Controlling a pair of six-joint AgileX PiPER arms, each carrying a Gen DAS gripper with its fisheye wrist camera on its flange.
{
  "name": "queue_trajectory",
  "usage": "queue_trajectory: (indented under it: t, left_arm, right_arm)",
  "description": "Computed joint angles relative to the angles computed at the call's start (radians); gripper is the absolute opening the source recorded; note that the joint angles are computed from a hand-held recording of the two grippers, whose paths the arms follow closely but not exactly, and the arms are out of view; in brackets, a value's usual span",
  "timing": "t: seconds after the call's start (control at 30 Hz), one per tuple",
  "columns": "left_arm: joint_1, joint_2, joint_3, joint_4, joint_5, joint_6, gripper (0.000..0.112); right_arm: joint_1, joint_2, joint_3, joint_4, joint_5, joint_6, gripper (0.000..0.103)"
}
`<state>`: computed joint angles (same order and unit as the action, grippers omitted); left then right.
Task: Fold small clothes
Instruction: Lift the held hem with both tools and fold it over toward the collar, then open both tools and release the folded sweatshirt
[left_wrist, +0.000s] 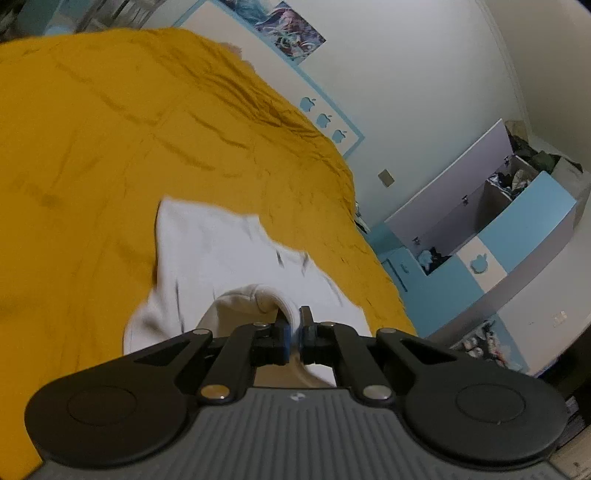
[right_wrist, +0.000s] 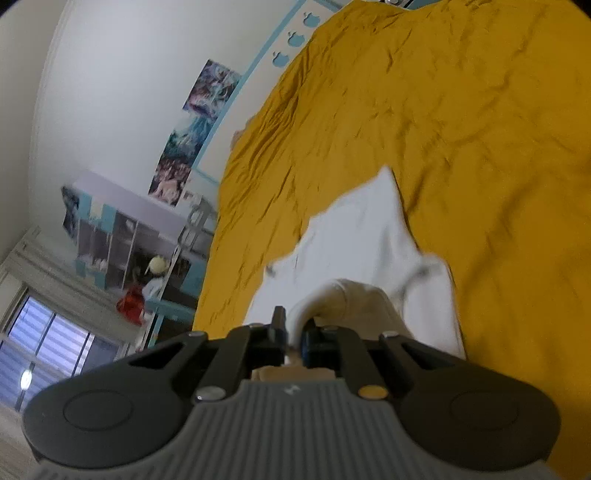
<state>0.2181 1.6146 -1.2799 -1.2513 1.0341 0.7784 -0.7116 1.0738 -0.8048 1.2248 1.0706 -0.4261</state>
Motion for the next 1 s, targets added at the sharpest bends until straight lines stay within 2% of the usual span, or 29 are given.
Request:
queue_trajectory:
  t: [0.13, 0.27, 0.37, 0.4, 0.47, 0.5, 0.53, 0.57, 0.63, 0.7, 0.73, 0.8, 0.9, 1.0]
  left_arm:
    - [-0.091, 0.221, -0.286, 0.091, -0.077, -0.091, 0.004]
    - [-0.171, 0.449, -0.596, 0.233, -0.14, -0.268, 0.004]
    - [-0.216, 0.654, -0.895, 0.409, -0.09, -0.454, 0.004]
    - [-0.231, 0.72, -0.99, 0.473, -0.065, -0.519, 0.004]
    - [-0.26, 0.797, -1.09, 0.583, -0.063, -0.574, 0.005]
    - [-0.271, 0.829, -1.134, 0.629, -0.049, -0.6, 0.015]
    - [-0.279, 0.838, -1.138, 0.663, -0.056, -0.629, 0.016]
    - [-0.274, 0.858, -1.172, 0.659, -0.037, -0.659, 0.016]
    - [-0.255, 0.83, -1.144, 0.616, -0.044, -0.683, 0.016]
    - [-0.242, 0.725, -1.008, 0.581, -0.136, -0.6, 0.019]
    - [-0.242, 0.647, -0.916, 0.6, -0.188, -0.556, 0.022]
    - [-0.226, 0.555, -0.817, 0.598, -0.222, -0.46, 0.025]
    - [-0.175, 0.339, -0.531, 0.557, -0.286, -0.325, 0.026]
    - [-0.08, 0.18, -0.31, 0.467, -0.247, -0.216, 0.026]
  right_arm:
    - [0.192, 0.228, -0.143, 0.078, -0.232, -0.024, 0.002]
    - [0.313, 0.466, -0.32, 0.089, -0.402, -0.005, 0.002]
    - [0.377, 0.642, -0.478, -0.019, -0.486, 0.101, 0.003]
    - [0.41, 0.681, -0.504, -0.079, -0.56, 0.172, 0.003]
    - [0.462, 0.736, -0.532, -0.177, -0.689, 0.288, 0.013]
    - [0.487, 0.757, -0.541, -0.275, -0.755, 0.386, 0.024]
    - [0.494, 0.771, -0.54, -0.334, -0.787, 0.449, 0.052]
    - [0.495, 0.776, -0.527, -0.354, -0.81, 0.476, 0.058]
    - [0.479, 0.749, -0.485, -0.274, -0.816, 0.41, 0.054]
    - [0.435, 0.691, -0.43, -0.095, -0.757, 0.223, 0.054]
    - [0.412, 0.662, -0.408, -0.055, -0.721, 0.152, 0.054]
    - [0.384, 0.577, -0.358, -0.096, -0.667, 0.098, 0.055]
    - [0.328, 0.411, -0.244, -0.119, -0.559, -0.001, 0.059]
    - [0.265, 0.277, -0.174, -0.209, -0.428, -0.009, 0.061]
